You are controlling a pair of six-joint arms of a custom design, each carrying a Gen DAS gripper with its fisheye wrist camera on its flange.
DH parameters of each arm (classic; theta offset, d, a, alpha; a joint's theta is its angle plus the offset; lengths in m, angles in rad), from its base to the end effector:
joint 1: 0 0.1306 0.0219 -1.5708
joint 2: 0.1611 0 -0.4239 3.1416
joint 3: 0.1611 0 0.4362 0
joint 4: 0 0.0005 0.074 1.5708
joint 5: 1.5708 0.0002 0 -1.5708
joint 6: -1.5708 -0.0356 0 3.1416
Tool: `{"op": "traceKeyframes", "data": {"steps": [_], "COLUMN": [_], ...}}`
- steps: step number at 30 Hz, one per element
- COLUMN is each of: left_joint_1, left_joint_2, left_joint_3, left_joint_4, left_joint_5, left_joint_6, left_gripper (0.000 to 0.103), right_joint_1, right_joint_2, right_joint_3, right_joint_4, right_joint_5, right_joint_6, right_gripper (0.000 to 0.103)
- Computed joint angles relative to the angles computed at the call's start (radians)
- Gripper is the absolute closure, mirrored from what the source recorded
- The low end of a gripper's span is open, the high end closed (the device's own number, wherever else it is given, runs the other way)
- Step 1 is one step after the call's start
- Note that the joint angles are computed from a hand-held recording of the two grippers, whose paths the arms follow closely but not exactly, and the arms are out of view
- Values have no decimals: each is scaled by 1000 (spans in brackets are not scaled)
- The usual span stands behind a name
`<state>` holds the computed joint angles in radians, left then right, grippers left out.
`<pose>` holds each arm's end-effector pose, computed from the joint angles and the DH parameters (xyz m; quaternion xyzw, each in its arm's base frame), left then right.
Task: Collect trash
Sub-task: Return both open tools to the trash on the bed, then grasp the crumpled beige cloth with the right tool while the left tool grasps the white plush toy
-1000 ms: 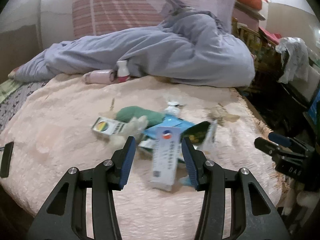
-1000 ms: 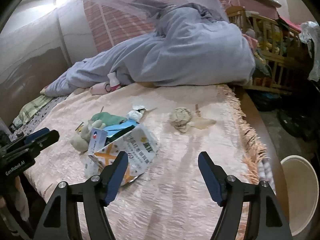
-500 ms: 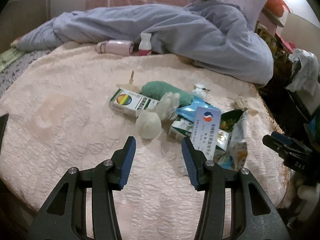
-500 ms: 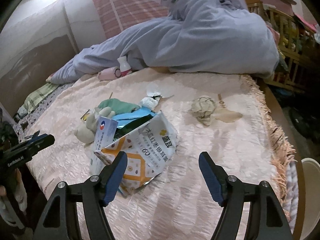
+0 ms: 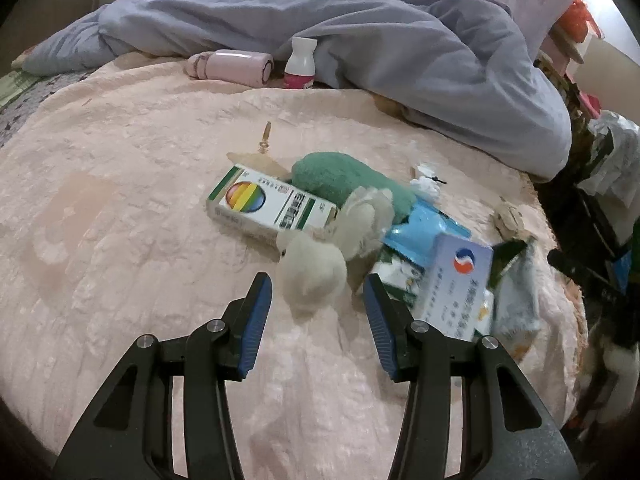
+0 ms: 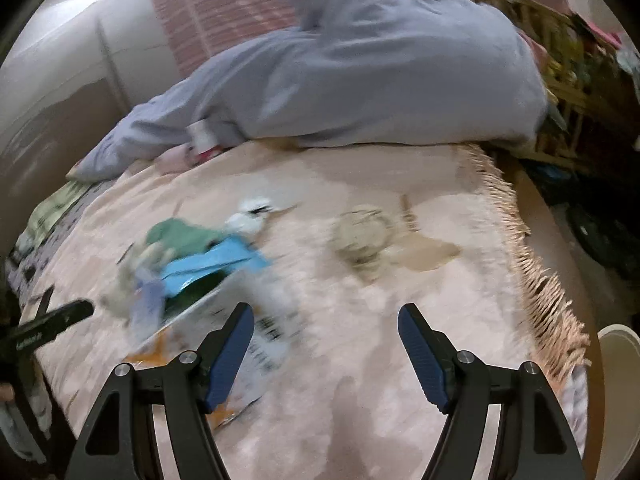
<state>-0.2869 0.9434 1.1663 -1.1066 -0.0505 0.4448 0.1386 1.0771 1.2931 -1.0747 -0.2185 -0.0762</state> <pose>0.3131 -0.0910 0.5208 -0.0827 0.9377 -0.0983 0.3229 0.3758 0.0597 0.5423 -0.0670 0.9301 0.1387 0.3335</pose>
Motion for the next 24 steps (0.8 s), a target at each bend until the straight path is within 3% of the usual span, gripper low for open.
{"op": "traceKeyframes", "data": {"steps": [4,13,20,24], "left_joint_1": [27,30,67,50], "left_joint_2": [46,125,115,140], "left_joint_3": [7,38,37,55], "left_joint_4": [46,70,79,74], "left_joint_5": [53,24,167,164], "left_joint_6": [-45,-106,-170,-181], "left_gripper": [57,57,53,47], "right_joint_1": [-34,-21,-14,-8], "right_joint_2": [81,227,251,259], "right_joint_3": [38,103,104,105], "right_joint_4": [14,36,64,71], "right_joint_5": [-5,-69,-96,-90], "right_joint_6": [1,-7,-28,-37], "right_gripper": [31,31,31,31]}}
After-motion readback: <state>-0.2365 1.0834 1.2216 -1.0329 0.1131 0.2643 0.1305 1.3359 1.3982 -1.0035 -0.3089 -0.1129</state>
